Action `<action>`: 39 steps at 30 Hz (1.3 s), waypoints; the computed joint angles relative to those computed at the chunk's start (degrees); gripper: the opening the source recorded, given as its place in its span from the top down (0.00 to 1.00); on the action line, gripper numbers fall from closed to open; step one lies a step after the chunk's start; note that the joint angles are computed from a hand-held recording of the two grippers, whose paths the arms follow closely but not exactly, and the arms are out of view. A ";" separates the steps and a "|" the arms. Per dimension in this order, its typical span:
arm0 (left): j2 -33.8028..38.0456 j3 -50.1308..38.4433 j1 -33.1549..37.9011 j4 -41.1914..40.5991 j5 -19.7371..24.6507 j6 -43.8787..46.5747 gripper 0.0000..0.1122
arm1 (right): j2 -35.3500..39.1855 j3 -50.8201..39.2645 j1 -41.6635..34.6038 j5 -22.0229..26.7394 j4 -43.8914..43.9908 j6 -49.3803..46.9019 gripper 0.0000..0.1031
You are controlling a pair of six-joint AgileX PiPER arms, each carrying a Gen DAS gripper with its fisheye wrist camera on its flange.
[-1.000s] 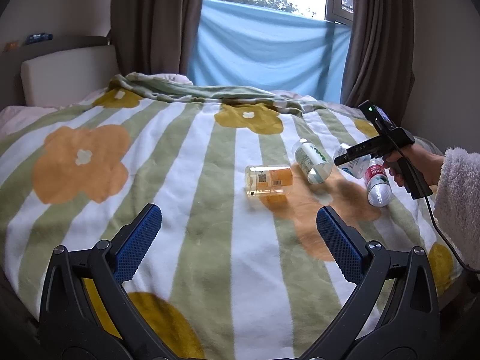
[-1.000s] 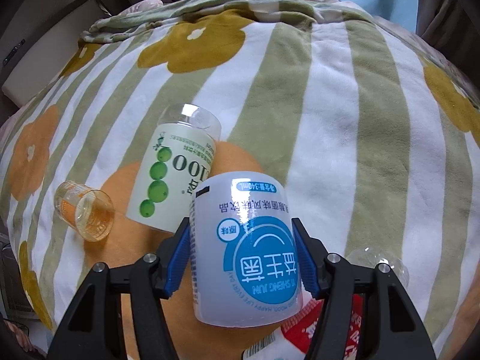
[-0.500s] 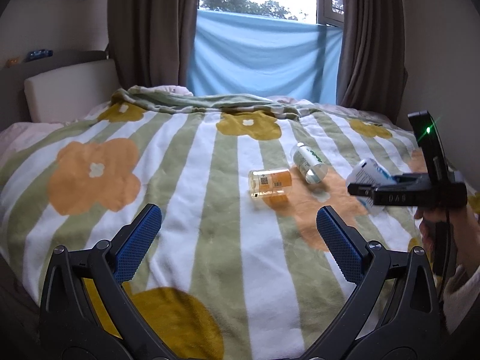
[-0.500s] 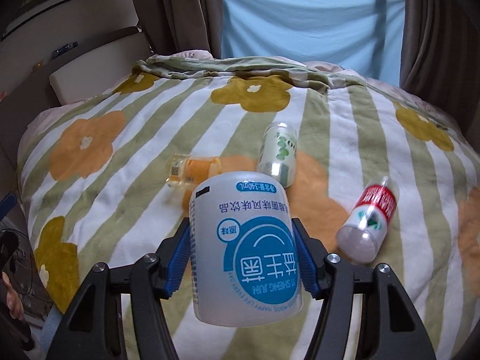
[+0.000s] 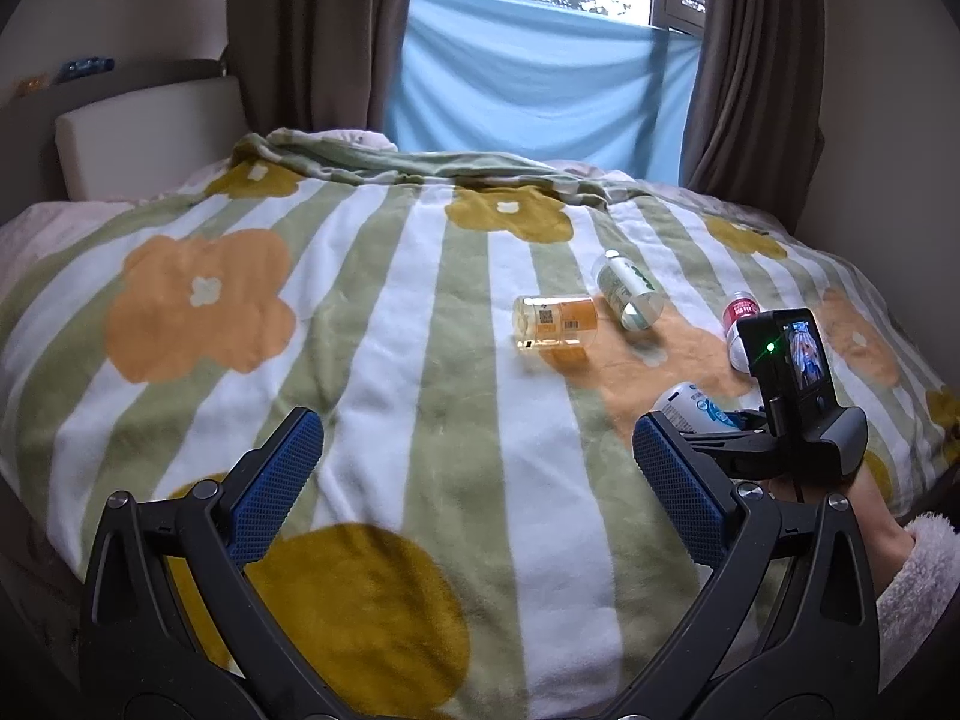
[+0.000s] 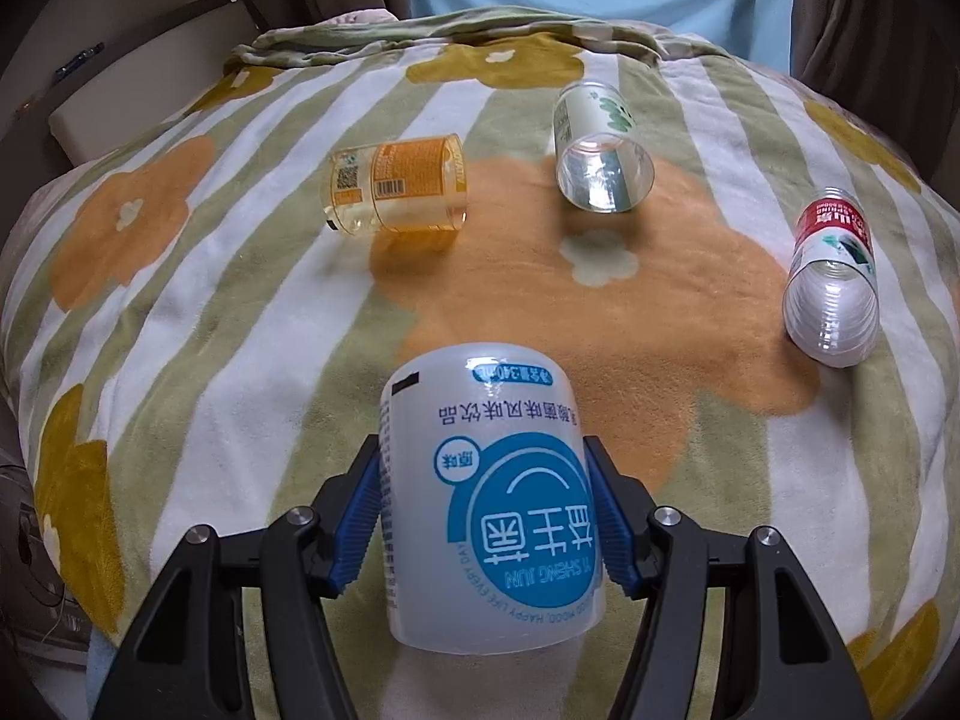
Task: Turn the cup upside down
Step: 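Lift the white bottle with the right gripper, stand it on end, release, then move the left gripper to the standing white bottle and grasp it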
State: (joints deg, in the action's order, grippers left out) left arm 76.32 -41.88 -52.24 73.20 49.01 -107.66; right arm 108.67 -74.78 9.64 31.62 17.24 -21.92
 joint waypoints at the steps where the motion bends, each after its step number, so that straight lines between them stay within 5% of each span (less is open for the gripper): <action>1: -0.17 0.06 -0.12 -0.16 0.30 0.15 0.09 | 0.25 -0.06 0.21 0.01 -0.95 0.79 0.43; 9: -1.87 1.06 -0.22 1.22 0.05 -1.65 0.09 | 1.11 -1.16 0.46 1.67 -1.93 2.29 0.40; 11: -1.83 0.98 -0.20 1.00 0.11 -1.43 0.09 | 1.32 -1.55 -0.56 3.02 2.18 -0.92 0.22; 12: -1.72 0.76 -0.12 0.65 0.07 -0.97 0.09 | 1.01 -1.14 -1.12 2.96 4.41 -2.74 0.02; 20: 2.49 -6.33 2.08 -2.72 -3.58 5.98 0.09 | -8.40 6.45 -7.90 3.62 21.23 -21.04 0.00; 25: 9.30 -18.26 5.62 -12.21 -9.15 18.77 0.09 | -17.76 12.88 -12.92 2.58 29.18 -33.36 0.00; 30: 21.05 -37.67 10.85 -36.90 -10.89 45.07 0.09 | -27.61 22.93 -18.01 -2.72 47.03 -58.00 0.00; 35: 38.98 -63.32 16.41 -64.11 2.19 67.94 0.09 | -28.98 26.08 -25.62 2.52 58.19 -71.09 0.00; 39: 53.53 -81.56 21.13 -78.55 15.33 72.38 0.09 | -27.59 26.97 -31.60 9.35 62.27 -74.76 0.00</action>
State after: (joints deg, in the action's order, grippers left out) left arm 129.86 -123.44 -31.11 -5.34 64.34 -35.29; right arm 81.08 -47.82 -21.96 40.97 79.50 -96.68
